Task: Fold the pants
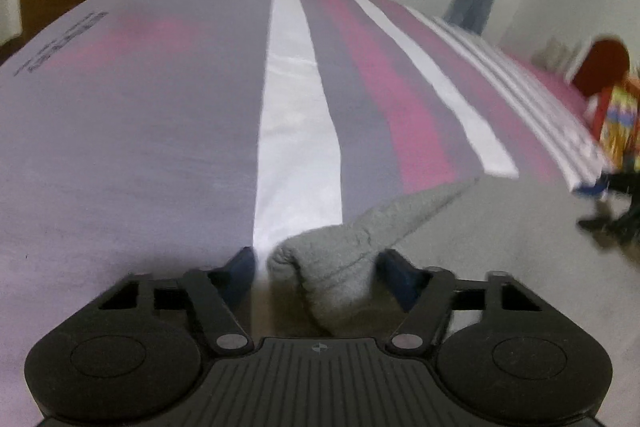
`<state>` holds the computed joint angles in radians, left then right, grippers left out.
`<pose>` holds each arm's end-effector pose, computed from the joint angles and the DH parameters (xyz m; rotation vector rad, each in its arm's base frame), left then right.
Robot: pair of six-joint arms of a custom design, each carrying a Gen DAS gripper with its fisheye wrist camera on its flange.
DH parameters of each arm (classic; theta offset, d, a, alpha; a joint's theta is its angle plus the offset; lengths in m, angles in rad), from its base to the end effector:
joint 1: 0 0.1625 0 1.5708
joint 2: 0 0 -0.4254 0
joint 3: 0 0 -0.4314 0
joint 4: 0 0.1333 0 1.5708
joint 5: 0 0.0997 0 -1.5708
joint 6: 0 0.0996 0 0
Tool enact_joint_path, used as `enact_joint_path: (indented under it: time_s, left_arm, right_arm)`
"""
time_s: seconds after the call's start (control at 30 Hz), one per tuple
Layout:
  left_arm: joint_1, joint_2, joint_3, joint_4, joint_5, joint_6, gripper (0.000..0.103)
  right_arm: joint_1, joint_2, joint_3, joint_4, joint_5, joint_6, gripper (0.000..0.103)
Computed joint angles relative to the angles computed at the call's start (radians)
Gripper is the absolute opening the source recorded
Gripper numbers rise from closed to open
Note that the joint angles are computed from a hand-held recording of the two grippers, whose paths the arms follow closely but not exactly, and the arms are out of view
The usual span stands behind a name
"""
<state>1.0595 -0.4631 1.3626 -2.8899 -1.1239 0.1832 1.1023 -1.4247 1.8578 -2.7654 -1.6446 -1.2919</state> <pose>-0.2262 -0.7635 -0.0267 0.7943 2.5777 -0.6660 -0.1559 -0.5870 0.3992 0.9483 -2.2624 0.5556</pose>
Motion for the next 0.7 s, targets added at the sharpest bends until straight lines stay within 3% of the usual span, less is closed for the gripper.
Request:
enact_joint_path:
  time_s: [0.1,0.13,0.17,0.2,0.23,0.27,0.4,0.53,0.7]
  left_arm:
    - [-0.007,0.023,-0.017,-0.006,0.026,0.019,0.048]
    - [-0.013,0.033,-0.023,-0.011,0.041,0.038,0.043]
    - [-0.018,0.033,-0.022,-0.007,0.032,0.046,0.027]
    - [-0.027,0.033,-0.016,-0.013,0.044,0.053,0.023]
    - [-0.038,0.03,-0.003,-0.032,0.065,0.073,0.021]
    - [-0.049,0.024,0.016,-0.063,0.076,0.091,0.02]
    - [-0.089,-0.063,0.147,-0.196,0.075,0.167,0.019]
    - [-0.126,-0.201,0.319,-0.323,-0.002,0.214,0.019]
    - [-0.2,-0.352,0.568,-0.454,0.012,0.205,0.019]
  right_arm:
    - [-0.009,-0.003,-0.009,0.037,0.01,0.015,0.062]
    - [-0.014,-0.003,-0.008,0.037,0.02,0.018,0.054]
    - [-0.018,-0.003,-0.003,0.03,0.027,0.017,0.044]
    - [-0.017,0.004,-0.01,0.027,0.024,0.018,0.036]
    - [-0.013,-0.003,0.001,0.017,0.015,0.016,0.008]
    - [-0.007,-0.006,0.016,-0.019,0.002,0.006,0.005]
    - [0.003,-0.084,0.114,-0.131,0.043,-0.062,0.004]
    - [-0.022,-0.287,0.284,-0.172,0.164,-0.147,0.004]
    - [-0.127,-0.601,0.492,-0.1,0.35,-0.273,0.004]
